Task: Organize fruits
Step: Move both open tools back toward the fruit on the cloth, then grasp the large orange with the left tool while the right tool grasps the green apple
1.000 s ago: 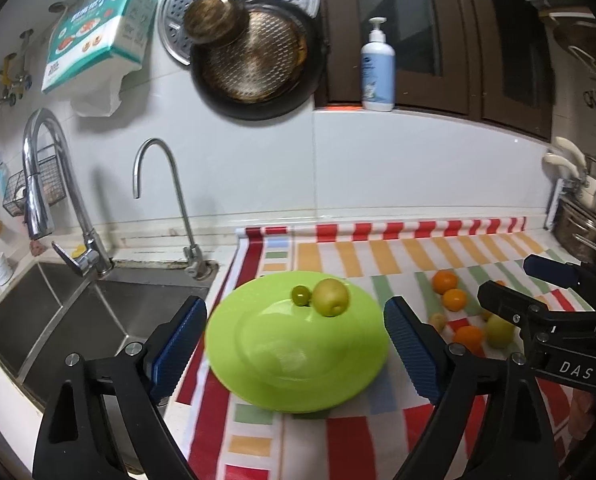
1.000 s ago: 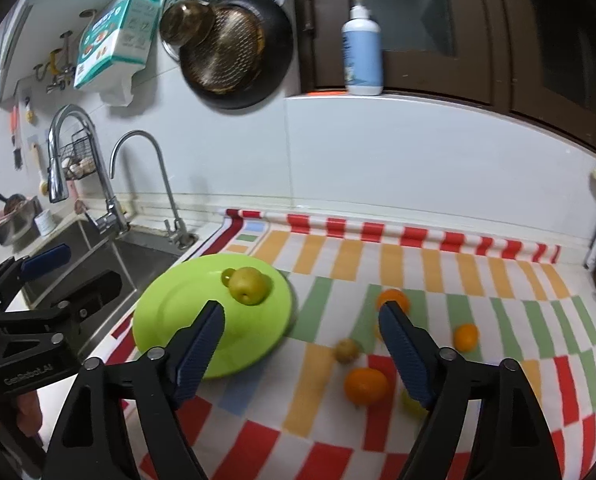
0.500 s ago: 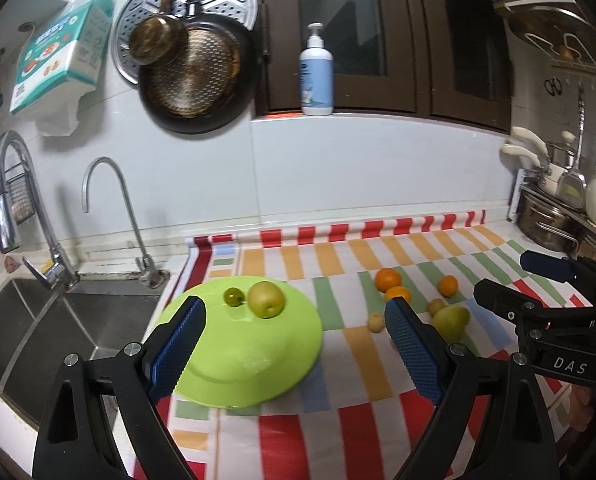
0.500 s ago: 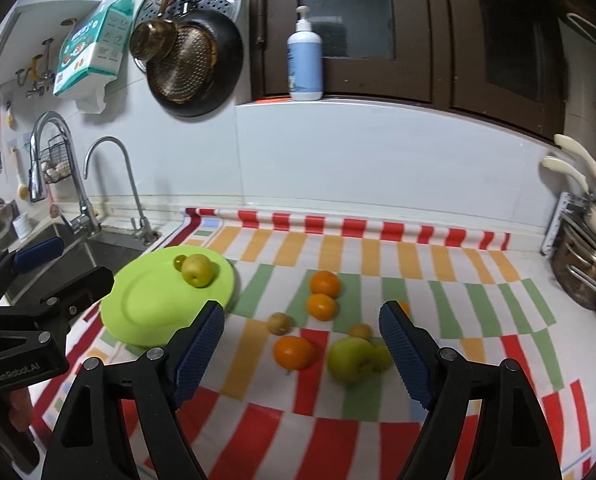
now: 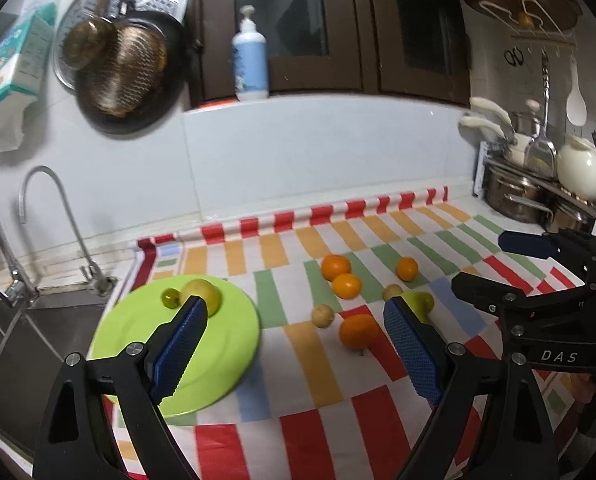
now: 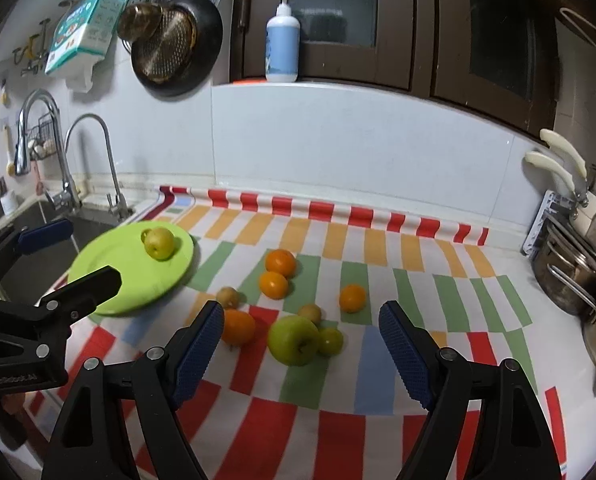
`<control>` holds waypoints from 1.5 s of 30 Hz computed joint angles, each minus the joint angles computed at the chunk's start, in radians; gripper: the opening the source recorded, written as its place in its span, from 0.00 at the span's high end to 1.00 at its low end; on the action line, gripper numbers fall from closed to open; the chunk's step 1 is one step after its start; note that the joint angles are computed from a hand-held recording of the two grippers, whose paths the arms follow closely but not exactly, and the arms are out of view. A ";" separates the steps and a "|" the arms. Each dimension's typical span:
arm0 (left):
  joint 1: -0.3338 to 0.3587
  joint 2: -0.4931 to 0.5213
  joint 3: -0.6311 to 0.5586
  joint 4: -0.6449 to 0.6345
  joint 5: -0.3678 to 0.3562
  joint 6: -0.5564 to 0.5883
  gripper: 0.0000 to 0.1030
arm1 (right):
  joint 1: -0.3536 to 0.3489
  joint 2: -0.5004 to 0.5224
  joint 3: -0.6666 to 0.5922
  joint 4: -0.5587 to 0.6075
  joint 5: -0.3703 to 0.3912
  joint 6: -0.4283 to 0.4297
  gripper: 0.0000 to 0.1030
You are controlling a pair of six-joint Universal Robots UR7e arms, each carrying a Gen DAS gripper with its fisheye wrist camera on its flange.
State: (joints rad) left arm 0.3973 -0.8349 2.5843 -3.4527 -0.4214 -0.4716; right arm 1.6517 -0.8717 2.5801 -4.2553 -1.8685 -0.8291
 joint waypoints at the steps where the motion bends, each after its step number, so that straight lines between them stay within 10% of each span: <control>1: 0.007 0.009 -0.006 -0.012 -0.007 0.013 0.15 | -0.008 0.001 -0.001 0.005 0.004 -0.010 0.22; 21: 0.241 0.149 -0.169 -0.101 -0.275 0.363 0.41 | -0.091 0.066 -0.126 0.237 -0.039 -0.187 0.32; 45: 0.378 0.126 -0.271 0.031 -0.507 0.424 0.61 | -0.103 0.099 -0.191 0.285 -0.035 -0.315 0.50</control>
